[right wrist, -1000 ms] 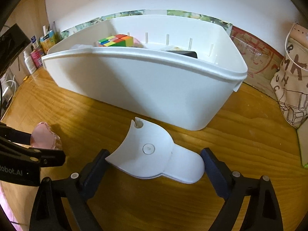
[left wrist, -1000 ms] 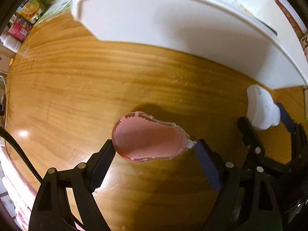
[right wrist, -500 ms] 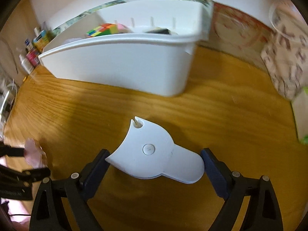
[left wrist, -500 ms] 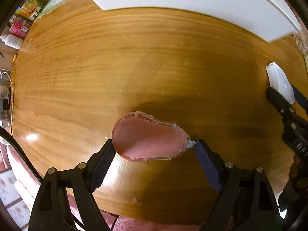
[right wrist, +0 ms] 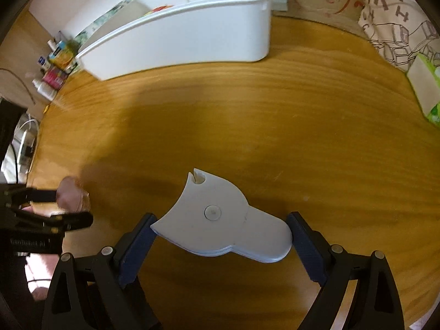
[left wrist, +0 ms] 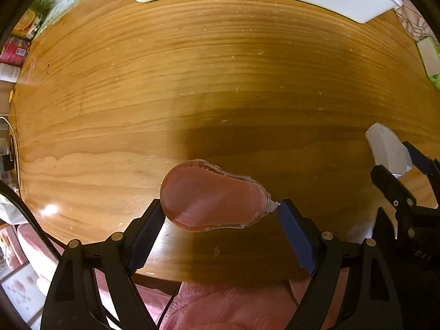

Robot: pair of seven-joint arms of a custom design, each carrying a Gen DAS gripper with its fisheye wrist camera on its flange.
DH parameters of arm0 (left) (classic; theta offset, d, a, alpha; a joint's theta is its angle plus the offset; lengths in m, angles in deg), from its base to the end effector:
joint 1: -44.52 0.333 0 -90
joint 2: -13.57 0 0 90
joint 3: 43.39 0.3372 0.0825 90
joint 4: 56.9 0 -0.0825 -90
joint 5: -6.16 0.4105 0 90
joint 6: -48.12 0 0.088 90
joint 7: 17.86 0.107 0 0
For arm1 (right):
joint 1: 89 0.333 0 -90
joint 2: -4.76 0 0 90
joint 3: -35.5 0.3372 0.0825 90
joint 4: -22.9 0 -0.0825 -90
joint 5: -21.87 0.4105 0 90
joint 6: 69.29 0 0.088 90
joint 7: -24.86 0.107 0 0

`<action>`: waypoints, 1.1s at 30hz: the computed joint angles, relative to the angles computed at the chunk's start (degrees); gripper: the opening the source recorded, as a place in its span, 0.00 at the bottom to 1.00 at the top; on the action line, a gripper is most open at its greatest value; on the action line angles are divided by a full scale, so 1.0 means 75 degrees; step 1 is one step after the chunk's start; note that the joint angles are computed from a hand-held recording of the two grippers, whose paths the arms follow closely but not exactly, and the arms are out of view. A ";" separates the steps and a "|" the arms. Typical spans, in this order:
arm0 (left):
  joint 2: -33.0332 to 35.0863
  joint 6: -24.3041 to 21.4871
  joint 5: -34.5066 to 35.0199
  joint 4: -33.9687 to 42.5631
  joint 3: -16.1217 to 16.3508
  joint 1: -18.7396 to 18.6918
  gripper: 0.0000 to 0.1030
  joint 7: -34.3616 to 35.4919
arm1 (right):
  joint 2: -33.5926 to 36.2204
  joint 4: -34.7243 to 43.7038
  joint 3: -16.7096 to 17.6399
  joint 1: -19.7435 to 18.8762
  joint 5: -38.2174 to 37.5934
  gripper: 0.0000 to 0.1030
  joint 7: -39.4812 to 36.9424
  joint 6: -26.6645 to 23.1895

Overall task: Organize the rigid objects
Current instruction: 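Lift the pink case and white curved piece and carry both over the basket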

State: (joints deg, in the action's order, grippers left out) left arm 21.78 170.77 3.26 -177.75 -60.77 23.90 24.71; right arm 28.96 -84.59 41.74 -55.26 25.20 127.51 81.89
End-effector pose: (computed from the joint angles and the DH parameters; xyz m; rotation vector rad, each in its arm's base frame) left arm 0.4540 -0.3545 0.3480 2.3559 -1.9364 -0.1565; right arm 0.5364 0.4397 0.3253 -2.3379 1.5269 -0.0489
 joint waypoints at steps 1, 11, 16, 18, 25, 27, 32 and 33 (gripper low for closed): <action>-0.0090 -0.0045 -0.0056 -0.0055 -0.0004 0.0021 0.83 0.0094 | -0.0060 -0.0049 0.0072 -0.0030 0.0065 0.92 -0.0100 -0.0020; -0.0716 -0.0768 -0.0388 0.0179 0.0101 0.0151 0.83 0.1145 | -0.0417 0.0204 0.0232 0.0214 -0.0108 0.92 -0.0474 -0.0334; -0.1012 -0.0899 -0.0242 0.0268 0.0244 0.0263 0.83 0.1711 | -0.0656 0.0454 0.0284 0.0203 -0.0174 0.92 -0.0752 -0.0438; -0.1149 -0.0947 -0.0102 0.0337 0.0286 0.0305 0.83 0.1877 | -0.0771 0.0569 0.0323 0.0143 -0.0119 0.92 -0.0987 -0.0395; -0.1045 -0.0834 0.0840 0.1074 0.0381 0.0443 0.83 0.1961 | -0.0561 0.1518 0.0230 0.0323 -0.0523 0.92 -0.1237 -0.0318; -0.1028 -0.0462 0.1126 0.0979 0.0445 0.0532 0.83 0.1945 | -0.0418 0.1823 0.0196 0.0358 -0.0578 0.92 -0.1307 -0.0326; -0.0881 -0.0029 0.2055 0.1454 0.0588 0.0737 0.83 0.1553 | 0.0023 0.2558 0.0030 0.0492 -0.0638 0.92 -0.1060 -0.0066; -0.0831 0.0201 0.2391 0.1428 0.0600 0.0759 0.83 0.1324 | 0.0156 0.2762 0.0014 0.0496 -0.0566 0.92 -0.0958 -0.0051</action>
State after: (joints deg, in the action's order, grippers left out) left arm 15.55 172.27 21.19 -167.04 -56.27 29.59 34.64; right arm 30.13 -63.88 41.85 -51.54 20.96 120.32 81.51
